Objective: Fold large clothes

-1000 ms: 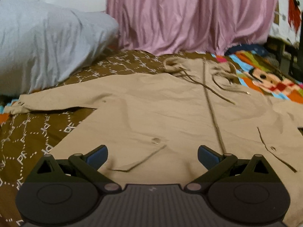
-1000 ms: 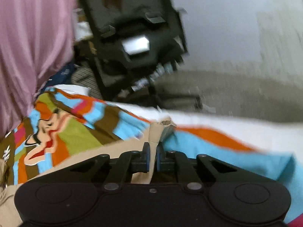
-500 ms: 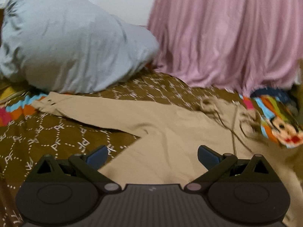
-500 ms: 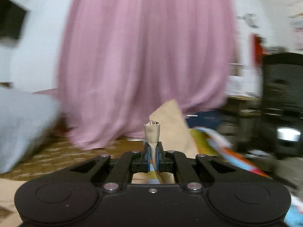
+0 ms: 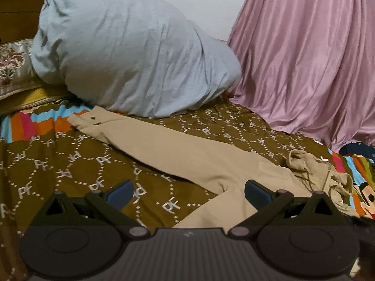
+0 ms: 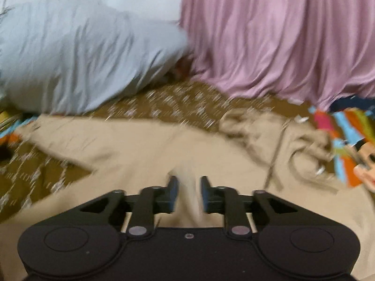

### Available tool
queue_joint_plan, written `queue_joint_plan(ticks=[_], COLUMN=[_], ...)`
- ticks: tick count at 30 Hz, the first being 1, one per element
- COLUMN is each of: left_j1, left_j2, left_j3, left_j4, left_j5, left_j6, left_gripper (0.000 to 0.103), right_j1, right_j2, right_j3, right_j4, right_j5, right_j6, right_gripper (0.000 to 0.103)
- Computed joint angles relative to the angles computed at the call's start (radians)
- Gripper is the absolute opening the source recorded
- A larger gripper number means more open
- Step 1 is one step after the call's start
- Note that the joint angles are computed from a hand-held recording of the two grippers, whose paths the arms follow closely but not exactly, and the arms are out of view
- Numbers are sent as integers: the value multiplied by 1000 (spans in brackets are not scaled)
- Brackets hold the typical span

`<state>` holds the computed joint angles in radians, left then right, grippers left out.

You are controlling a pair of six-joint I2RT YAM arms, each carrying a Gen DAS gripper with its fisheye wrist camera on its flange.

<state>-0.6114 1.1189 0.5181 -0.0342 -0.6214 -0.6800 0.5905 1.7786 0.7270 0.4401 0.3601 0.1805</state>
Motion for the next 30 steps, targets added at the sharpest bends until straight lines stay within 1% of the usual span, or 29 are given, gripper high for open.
queue_joint_plan(ticks=[2,3,4,5,6,8,9,10,11,13,14,15,16,18,20,22,23,26,28,29,30], left_j1=[-7,-9,-14,-29,-40,-61,-58,-54,-45,-43,-38,-37,-39,-53,-66,-70,-68,-46,-22,-6,16], left_j2=[25,42,64,93,132,217,268,310,356,434,471,509,545,619,663,651,639,568,497,464,427], left_j3=[-19,-29,-37,-40,-40,-21,4,28,57,111,143,184,222,276,297,277,272,239,215,203,189], left_j4=[71,111,153,187,227,280,288,291,295,305,292,255,214,165,155,173,178,192,173,161,150], left_j5=[22,43,63,72,86,112,155,193,225,231,237,242,245,232,213,215,225,237,223,209,189], left_j6=[20,34,46,55,71,92,88,80,76,79,89,101,115,147,160,149,141,123,113,107,98], left_gripper=[102,102,102,102,102,102,102,102,102,102,102,102,102,102,102,102,102,102,102,102,102], right_j1=[7,-7,-27,-55,-98,-210,-267,-329,-394,-498,-541,-580,-611,-664,-687,-718,-716,-694,-665,-650,-632], right_j2=[-60,-106,-154,-197,-243,-277,-292,-273,-233,-124,-61,4,59,150,222,270,284,260,185,129,54], right_j3=[-91,-136,-182,-222,-273,-291,-303,-298,-289,-259,-237,-208,-180,-141,-108,-105,-110,-112,-163,-200,-242], right_j4=[41,54,68,81,96,74,63,75,105,172,205,228,240,249,239,271,300,267,259,253,230], right_j5=[-21,-29,-38,-50,-59,-56,-54,-54,-47,-18,1,23,47,67,96,62,65,87,95,86,69], right_j6=[-21,-45,-67,-94,-129,-191,-205,-220,-238,-265,-272,-275,-269,-254,-236,-234,-233,-231,-215,-200,-175], right_gripper=[59,65,74,79,80,80,80,80,80,79,78,78,76,76,76,76,76,77,79,84,86])
